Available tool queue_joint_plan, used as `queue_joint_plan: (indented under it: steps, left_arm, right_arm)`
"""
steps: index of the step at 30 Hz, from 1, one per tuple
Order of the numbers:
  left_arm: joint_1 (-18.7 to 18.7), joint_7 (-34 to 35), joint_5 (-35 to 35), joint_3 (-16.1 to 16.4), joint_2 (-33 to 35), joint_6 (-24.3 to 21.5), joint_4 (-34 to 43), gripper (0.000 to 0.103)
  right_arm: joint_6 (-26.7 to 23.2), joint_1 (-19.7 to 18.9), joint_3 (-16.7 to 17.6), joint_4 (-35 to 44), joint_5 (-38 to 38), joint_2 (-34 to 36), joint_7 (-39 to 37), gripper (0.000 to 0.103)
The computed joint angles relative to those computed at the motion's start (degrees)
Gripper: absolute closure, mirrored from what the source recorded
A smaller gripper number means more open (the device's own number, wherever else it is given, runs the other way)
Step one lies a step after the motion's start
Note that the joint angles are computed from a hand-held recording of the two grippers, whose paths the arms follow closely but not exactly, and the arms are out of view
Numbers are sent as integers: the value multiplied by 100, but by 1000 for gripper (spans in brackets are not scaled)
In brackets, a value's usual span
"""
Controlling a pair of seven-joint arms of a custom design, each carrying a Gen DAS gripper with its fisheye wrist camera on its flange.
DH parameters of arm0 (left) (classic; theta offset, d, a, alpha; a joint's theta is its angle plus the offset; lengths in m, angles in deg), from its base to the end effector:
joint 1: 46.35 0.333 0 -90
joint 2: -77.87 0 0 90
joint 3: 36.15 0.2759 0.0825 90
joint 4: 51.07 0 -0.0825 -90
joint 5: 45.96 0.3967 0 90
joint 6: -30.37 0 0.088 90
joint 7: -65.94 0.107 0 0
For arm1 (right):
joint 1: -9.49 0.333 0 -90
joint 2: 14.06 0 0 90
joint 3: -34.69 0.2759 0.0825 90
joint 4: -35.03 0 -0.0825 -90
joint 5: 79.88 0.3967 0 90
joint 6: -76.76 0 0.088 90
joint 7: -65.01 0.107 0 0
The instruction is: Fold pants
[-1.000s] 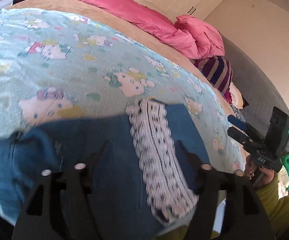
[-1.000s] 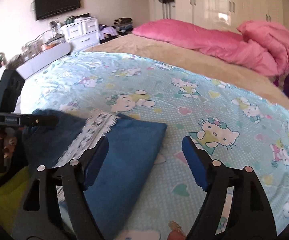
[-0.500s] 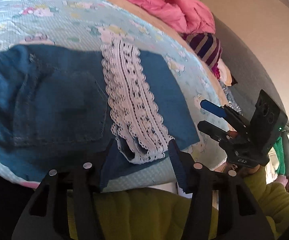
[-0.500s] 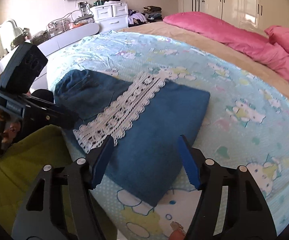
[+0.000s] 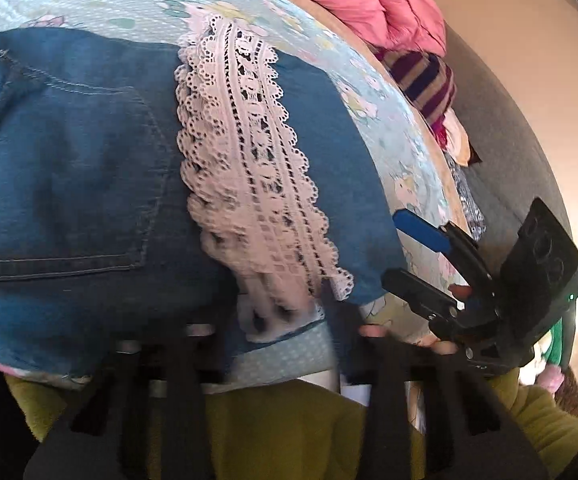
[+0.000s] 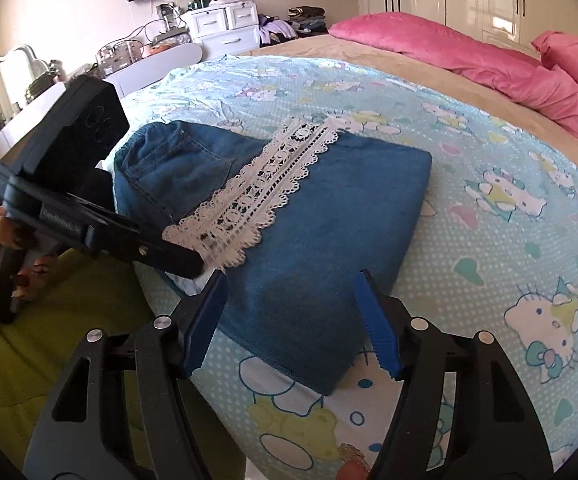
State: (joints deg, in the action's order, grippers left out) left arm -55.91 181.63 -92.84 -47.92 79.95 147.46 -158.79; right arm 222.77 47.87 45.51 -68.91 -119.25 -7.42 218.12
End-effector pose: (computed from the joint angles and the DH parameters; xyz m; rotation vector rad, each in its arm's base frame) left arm 0.5450 -0.2549 0.4712 1.3426 -2.2065 0.8622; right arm 0.4195 0.4921 0.4978 -1.8687 1.5203 -0.5071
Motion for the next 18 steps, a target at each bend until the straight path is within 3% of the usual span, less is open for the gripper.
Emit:
queue_joint_plan:
  steps: [4, 15, 18]
  left_arm:
    - [37, 119, 51, 71, -334, 107, -280, 79]
    - [-26, -37, 358, 115, -349, 215, -292, 73]
    - [-40, -56, 433, 105, -305, 212, -256, 71]
  right_arm:
    - [143, 23, 26, 91, -18, 55, -204, 44]
    - [-711, 129, -21, 636, 969, 459, -951, 45]
    - [-633, 109, -54, 431, 1139, 376, -840, 47]
